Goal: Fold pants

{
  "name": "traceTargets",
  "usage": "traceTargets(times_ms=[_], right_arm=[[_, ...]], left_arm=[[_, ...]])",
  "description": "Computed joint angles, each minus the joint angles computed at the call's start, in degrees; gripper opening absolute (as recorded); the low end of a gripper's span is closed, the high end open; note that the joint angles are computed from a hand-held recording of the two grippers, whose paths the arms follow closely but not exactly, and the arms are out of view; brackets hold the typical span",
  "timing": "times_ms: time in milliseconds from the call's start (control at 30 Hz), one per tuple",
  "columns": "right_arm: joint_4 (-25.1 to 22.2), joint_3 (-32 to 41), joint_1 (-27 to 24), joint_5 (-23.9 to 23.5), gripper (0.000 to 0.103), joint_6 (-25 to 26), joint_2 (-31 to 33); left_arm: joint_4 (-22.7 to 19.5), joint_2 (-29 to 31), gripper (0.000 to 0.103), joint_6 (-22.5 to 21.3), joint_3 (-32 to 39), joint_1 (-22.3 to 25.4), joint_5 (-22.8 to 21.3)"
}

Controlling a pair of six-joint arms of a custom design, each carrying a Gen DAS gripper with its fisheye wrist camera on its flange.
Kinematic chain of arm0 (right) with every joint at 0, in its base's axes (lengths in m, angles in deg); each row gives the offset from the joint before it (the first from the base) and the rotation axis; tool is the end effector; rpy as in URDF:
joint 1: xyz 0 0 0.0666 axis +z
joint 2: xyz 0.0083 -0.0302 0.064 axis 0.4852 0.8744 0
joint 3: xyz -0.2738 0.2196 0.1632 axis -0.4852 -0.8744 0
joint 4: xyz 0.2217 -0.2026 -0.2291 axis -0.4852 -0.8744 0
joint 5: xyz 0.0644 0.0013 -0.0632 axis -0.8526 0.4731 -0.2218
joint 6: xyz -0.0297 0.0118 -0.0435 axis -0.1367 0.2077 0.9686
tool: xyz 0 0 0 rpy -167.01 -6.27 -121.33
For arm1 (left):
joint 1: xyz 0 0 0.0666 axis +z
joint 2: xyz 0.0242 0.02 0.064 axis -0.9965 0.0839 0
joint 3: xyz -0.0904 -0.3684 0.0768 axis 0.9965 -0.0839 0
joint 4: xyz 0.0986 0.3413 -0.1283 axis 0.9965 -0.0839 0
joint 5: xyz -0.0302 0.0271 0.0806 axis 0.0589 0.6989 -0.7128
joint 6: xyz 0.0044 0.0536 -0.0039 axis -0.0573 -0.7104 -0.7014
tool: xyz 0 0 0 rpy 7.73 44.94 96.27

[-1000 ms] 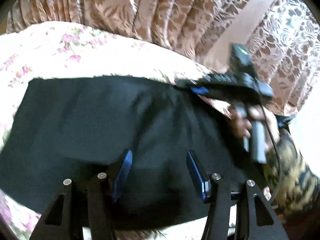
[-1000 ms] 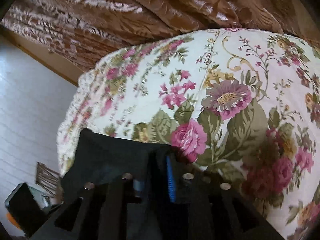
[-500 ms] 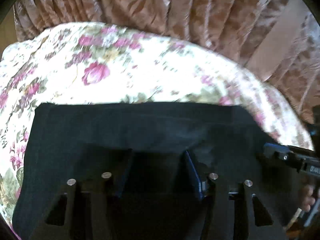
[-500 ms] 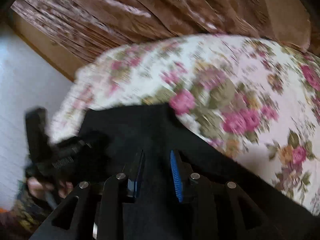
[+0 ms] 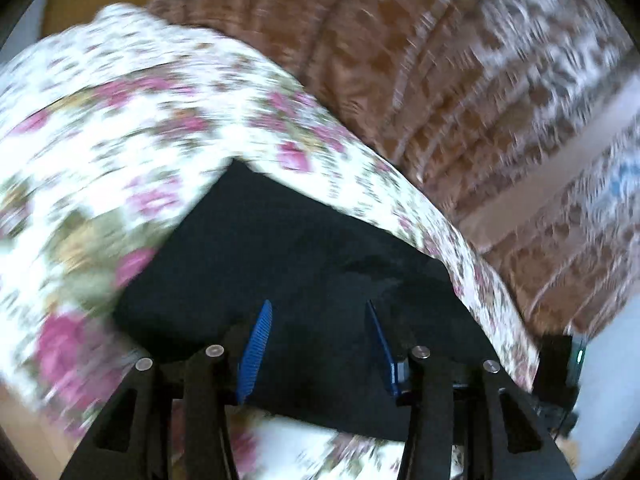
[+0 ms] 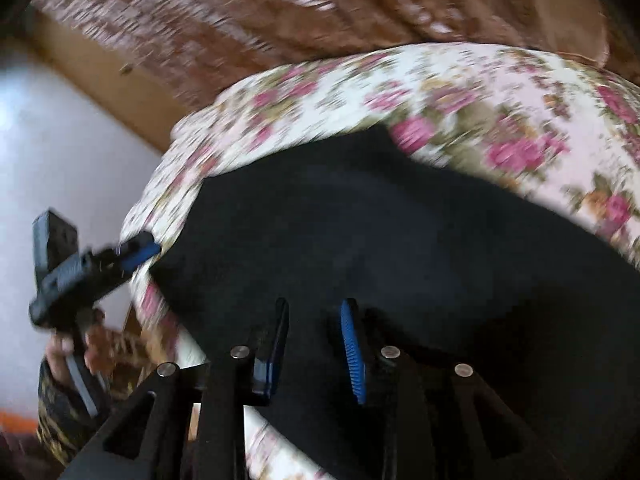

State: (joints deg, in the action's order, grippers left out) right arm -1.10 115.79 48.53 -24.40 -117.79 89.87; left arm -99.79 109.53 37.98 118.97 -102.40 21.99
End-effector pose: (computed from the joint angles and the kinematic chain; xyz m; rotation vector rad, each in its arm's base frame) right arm 0.5742 0.2145 0.3130 0.0680 2.5740 0.7245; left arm 0.6252 -0.2081 0.3117 -0.0857 2.4607 -0.8341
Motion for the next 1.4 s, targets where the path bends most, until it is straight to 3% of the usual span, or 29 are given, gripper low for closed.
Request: traceTargets(times_ms=[167, 267, 367, 533, 700, 800, 867, 933, 967, 1100, 1233, 1400], right_arm=[[1.75, -5.05, 4.54, -0.19, 0.03, 2.66, -3.32], [0.53, -5.67, 7.27, 3.77, 0.031, 5.75, -4.0], [-1.62, -4.84, 8.65, 6.96, 0.031, 7.29, -3.11], [-1.43, -5.92, 8.68, 7.6, 0.031, 5.94, -3.29], [-1.41, -6.07, 8.8, 8.3, 0.031, 5.38, -3.29], [-1.84, -5.8, 8.86, 8.19, 0.031, 5.11, -2.94], [-2.02, -5.33, 8.95, 8.21, 0.031, 4.69, -2.4], [-1.94, -5.24, 8.89, 8.06, 0.031, 4.34, -2.21], [-1.72, -5.34, 8.86, 7.93, 0.031, 4.13, -2.15], [-0.5, -6.16, 8.35, 6.24, 0.03, 2.85, -1.98], [1.19, -7.42, 7.92, 5.15, 0.03, 1.59, -2.79], [7.16, -13.08, 6.57, 3.14, 0.031, -2.27, -7.69]], left_arm=[[6.6, -6.61, 0.04, 7.14, -12.09, 3.87, -0.92], [8.38, -7.21, 0.036, 12.27, -14.89, 5.87, 0.37], [9.6, -6.82, 0.036, 13.94, -15.05, 6.32, 1.54], [5.91, -3.79, 0.036, 12.48, -10.59, 5.75, 1.27], [5.09, -1.17, 0.034, 12.67, -8.08, 5.49, 1.82], [4.21, -0.05, 0.01, 12.09, -6.52, 5.22, 0.75], [7.06, -0.46, 0.006, 11.86, -7.42, 5.14, 0.14], [12.39, -2.3, 0.006, 11.74, -10.25, 5.18, 0.25], [12.87, -2.89, 0.006, 10.42, -10.84, 5.06, -0.52], [3.94, -0.48, 0.005, 5.03, -8.45, 4.39, -5.02], [7.51, -1.09, 0.007, 7.79, -11.32, 4.87, -3.64], [4.26, -2.48, 0.022, 5.68, -9.9, 3.61, -8.37]])
